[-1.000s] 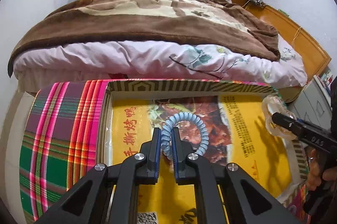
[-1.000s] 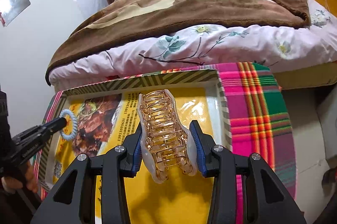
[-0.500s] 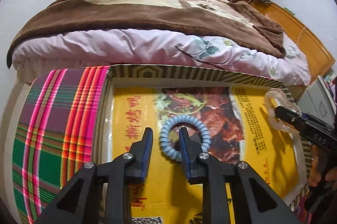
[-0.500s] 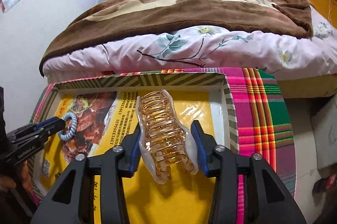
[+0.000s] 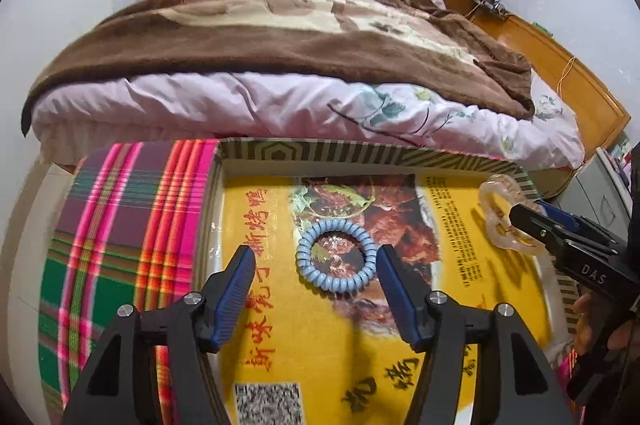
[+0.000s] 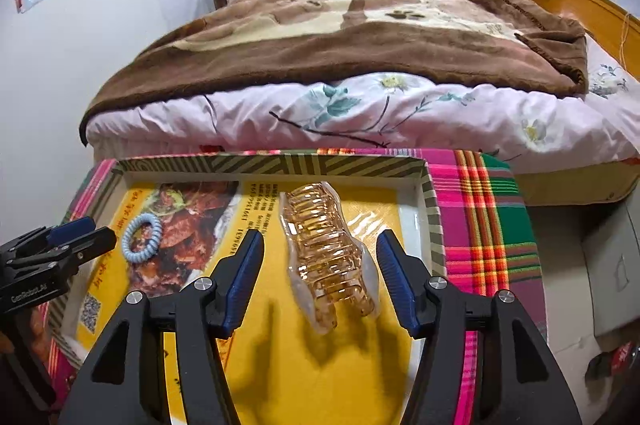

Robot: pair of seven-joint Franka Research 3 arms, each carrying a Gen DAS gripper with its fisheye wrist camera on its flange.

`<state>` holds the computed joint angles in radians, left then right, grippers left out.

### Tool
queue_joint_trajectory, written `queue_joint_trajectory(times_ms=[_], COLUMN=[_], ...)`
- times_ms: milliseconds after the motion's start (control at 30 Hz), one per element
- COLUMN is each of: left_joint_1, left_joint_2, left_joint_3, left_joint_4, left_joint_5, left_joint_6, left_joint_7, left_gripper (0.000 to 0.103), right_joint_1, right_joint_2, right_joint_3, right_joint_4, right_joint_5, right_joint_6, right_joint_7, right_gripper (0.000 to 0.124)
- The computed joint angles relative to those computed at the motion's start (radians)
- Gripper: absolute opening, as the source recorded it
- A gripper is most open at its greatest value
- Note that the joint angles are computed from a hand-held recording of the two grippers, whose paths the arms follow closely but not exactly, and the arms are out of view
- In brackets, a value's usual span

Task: Organize jewelry
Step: 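Carry both items into the yellow box and open both tools to release, then move the right tool back to the gold hairpin and grasp it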

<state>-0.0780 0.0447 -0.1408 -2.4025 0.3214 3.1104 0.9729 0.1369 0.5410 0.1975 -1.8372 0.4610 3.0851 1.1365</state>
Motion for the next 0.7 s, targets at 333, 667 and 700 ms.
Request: queue_joint_trajectory(times_ms=[333, 667, 700], left_joint_1=[0.073, 0.085, 0.07], left_joint_2=[-0.207, -0.471, -0.492], left_joint_3=[-0.079, -0.164, -0.155], left_joint_4=[-0.151, -0.326, -0.342], left_joint_5=[0.199, 0.237, 0.227], left_joint_6=[0.022, -0.032, -0.033], left_joint_7=[-0.196, -0.28, -0.274], left_gripper=[0.071, 0.074, 0.075], right_joint_1=[-0.189, -0.647, -0.67], right_joint_2=[-0.135, -0.226, -0.238], right_joint_3=[0.235, 0.708, 0.731], right_joint_4=[-0.202, -0.451, -0.473], right_joint_5=[0.075, -0.015, -0.03], right_joint_6=[0.148, 0.294, 0.307], right_joint_7=[-0.086, -0.012, 0.006], right_gripper=[0.059, 0.059, 0.059])
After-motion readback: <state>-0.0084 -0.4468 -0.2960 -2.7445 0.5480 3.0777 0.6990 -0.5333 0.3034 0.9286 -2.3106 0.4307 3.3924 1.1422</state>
